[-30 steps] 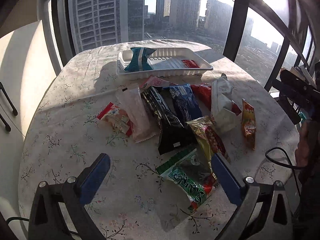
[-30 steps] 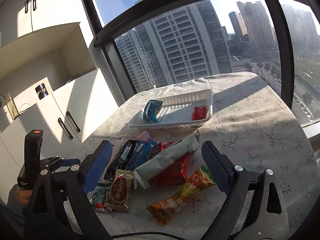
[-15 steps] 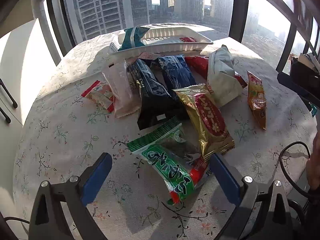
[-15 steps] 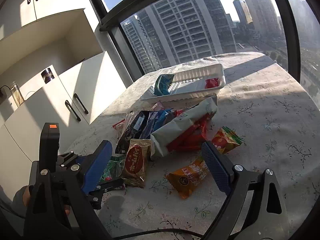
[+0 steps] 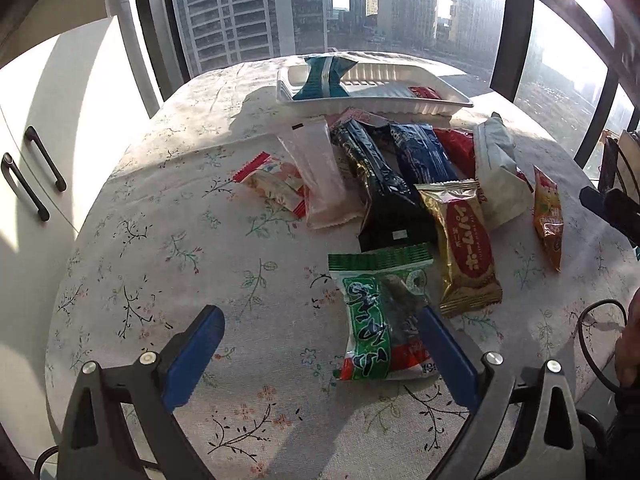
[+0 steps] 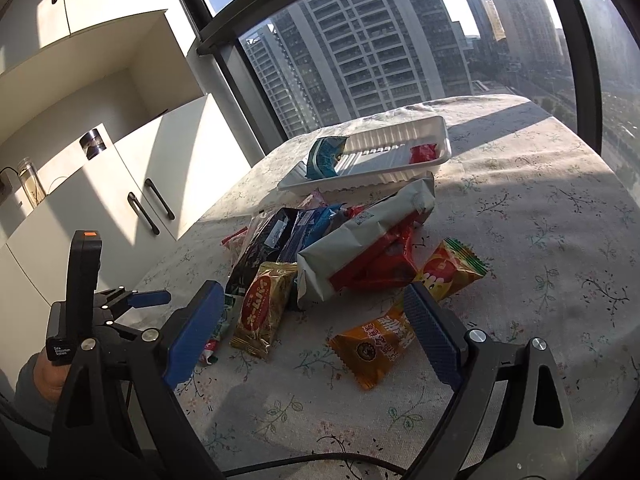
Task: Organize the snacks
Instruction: 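Grasp the green-wrapped snack with the left gripper while the right gripper moves to the pile, then grasp the gold wafer pack with the right gripper while the left gripper holds the green snack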
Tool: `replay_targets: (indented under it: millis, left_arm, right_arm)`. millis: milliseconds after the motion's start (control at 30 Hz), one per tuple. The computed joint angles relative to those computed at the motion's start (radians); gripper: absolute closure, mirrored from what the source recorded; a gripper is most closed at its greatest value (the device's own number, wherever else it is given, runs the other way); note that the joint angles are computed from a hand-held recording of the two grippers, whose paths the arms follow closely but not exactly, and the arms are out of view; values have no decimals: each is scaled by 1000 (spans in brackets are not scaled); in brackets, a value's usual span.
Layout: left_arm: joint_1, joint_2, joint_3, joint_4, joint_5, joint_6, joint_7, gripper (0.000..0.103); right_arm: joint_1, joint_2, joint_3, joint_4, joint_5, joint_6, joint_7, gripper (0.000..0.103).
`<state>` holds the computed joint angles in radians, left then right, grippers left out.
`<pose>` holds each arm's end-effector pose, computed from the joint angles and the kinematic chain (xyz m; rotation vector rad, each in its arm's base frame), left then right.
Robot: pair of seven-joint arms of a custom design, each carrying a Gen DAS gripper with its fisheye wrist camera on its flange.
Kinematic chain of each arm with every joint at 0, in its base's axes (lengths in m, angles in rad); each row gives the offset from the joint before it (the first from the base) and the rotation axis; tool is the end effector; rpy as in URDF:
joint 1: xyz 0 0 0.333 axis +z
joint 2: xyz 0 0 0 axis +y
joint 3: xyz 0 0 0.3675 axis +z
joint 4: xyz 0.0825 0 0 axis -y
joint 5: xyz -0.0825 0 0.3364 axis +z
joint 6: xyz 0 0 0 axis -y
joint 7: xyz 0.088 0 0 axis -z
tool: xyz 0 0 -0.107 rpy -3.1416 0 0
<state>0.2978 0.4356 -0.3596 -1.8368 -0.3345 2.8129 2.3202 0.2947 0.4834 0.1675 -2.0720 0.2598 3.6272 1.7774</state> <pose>0.6669 0.0120 0.4416 -1.4341 2.2838 -0.7382 0.5864 0.2354 0.4100 -1.4118 1.5767 -0.4608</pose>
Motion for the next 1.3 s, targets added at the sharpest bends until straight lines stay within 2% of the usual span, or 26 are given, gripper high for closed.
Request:
replay_targets:
  millis: [67,133,167,200,267,467,533,567,600,700,800,867,1033,1167,1233,1300]
  left_arm:
    - [-8,-5,-8,-13,6,16,14,4]
    - [-57,-4,34,-24,66,45,-21,4]
    - [-60,0,34,-21,82,40,-28,10]
    - [-60,5,33,-15,94,27,-35,21]
    - [-56,12,30,-4,108,1,-42,29]
    - [-56,14,31,-2,140,7,-63,30]
    - [-27,20,-2,13,114,-29,-38,39]
    - [-9,24,-22,25,90,-60,-17,49]
    - [-3,25,-27,33,73,-80,-5,54]
    - [-12,21,-14,33,55,-84,17,63]
    - [8,21,-25,43,4,-114,62,69]
    - [10,21,-18,51,-24,-136,79,70]
    - [21,17,-7,59,-95,-166,128,73]
    - [47,12,-17,69,-186,-200,200,73]
    - [53,8,-15,72,-232,-209,233,73]
    - [59,5,-12,75,-276,-220,269,73]
  right_arm:
    - [6,4,-3,5,-1,-3,-6,12]
    - [8,8,-1,11,-1,-10,-8,12]
    - [8,9,1,10,-4,-7,-9,12]
    - [12,9,-2,11,-2,-9,-13,12]
    - [25,10,-11,9,6,-9,-26,12]
    - [7,22,11,15,-12,-21,-23,12]
    - [13,24,9,20,-15,-24,-29,12]
    - [15,25,8,22,-16,-24,-33,12]
    - [17,26,7,24,-17,-27,-37,12]
    - [24,30,5,35,-14,-42,-47,12]
    - [39,33,-2,43,-3,-48,-59,13]
    - [30,37,12,54,-10,-62,-59,18]
    - [41,58,18,113,-12,-149,-76,23]
    - [82,86,-14,194,17,-254,-102,28]
    - [117,105,-55,250,40,-333,-106,30]
    - [169,135,-126,325,60,-441,-84,33]
